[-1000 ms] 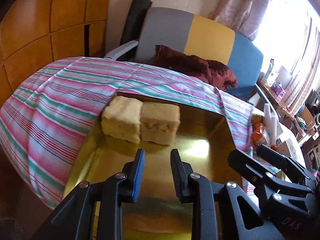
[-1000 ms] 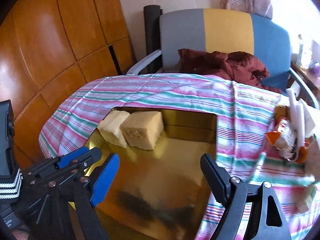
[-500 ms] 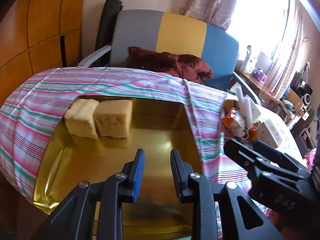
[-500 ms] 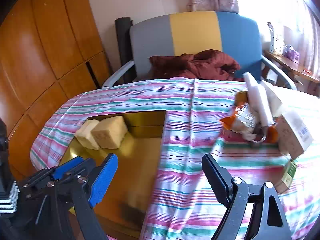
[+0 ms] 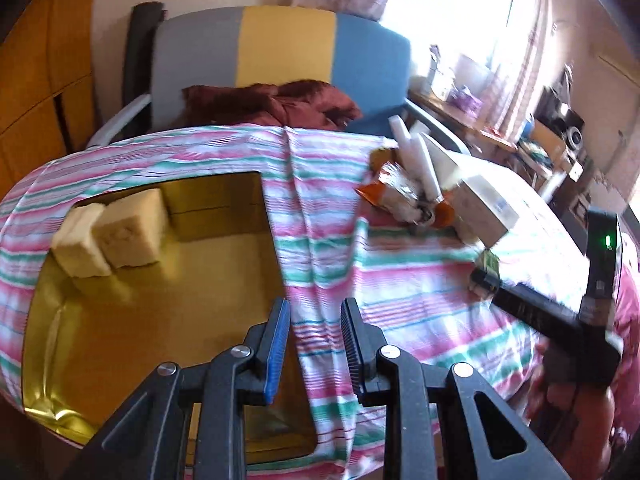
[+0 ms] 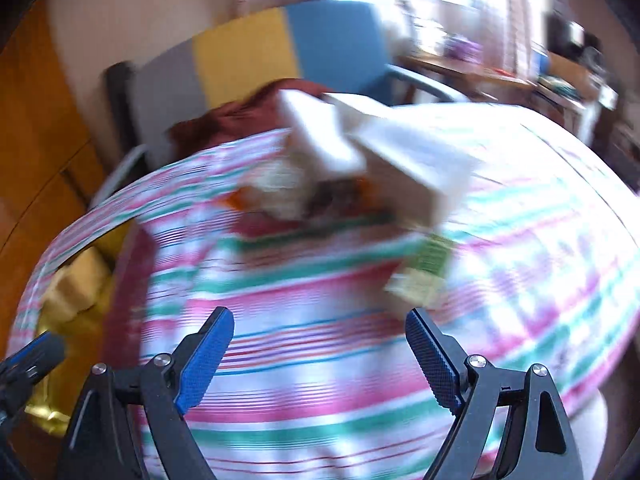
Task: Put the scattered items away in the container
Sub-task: 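Move both tools back toward the pile of items, then grasp the white barcode box with the right tool while the left tool approaches the green box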
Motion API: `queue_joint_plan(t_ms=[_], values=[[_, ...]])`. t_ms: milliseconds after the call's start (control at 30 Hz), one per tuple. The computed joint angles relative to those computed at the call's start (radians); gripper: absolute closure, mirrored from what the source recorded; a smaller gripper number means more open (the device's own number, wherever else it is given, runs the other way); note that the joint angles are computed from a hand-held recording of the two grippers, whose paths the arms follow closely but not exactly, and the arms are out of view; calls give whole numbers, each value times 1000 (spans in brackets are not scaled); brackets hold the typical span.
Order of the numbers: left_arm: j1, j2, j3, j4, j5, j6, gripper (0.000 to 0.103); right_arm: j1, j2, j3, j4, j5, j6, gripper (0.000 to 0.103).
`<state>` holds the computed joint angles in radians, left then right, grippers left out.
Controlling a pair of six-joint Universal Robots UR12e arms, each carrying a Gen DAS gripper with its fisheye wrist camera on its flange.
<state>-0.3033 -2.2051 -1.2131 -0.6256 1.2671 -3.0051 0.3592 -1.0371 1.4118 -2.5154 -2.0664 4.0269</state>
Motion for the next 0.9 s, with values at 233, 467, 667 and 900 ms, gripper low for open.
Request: queue_joint_plan(t_ms=[233,467,667,900], values=[[-21,-17,32,-60,-44,81,77,-54,-36,72,-105,-81,-91,3],[-48,-45,84,-126,-50,151,77,-104,1,15,-56,-67,-336,15],[-69,-72,128,-165,-76,208,77,-135,-16,58,-124,69,-309,43],[-112,-138,239,-281,-139,293,73,-127,-105,172,-88,5,-69,44]])
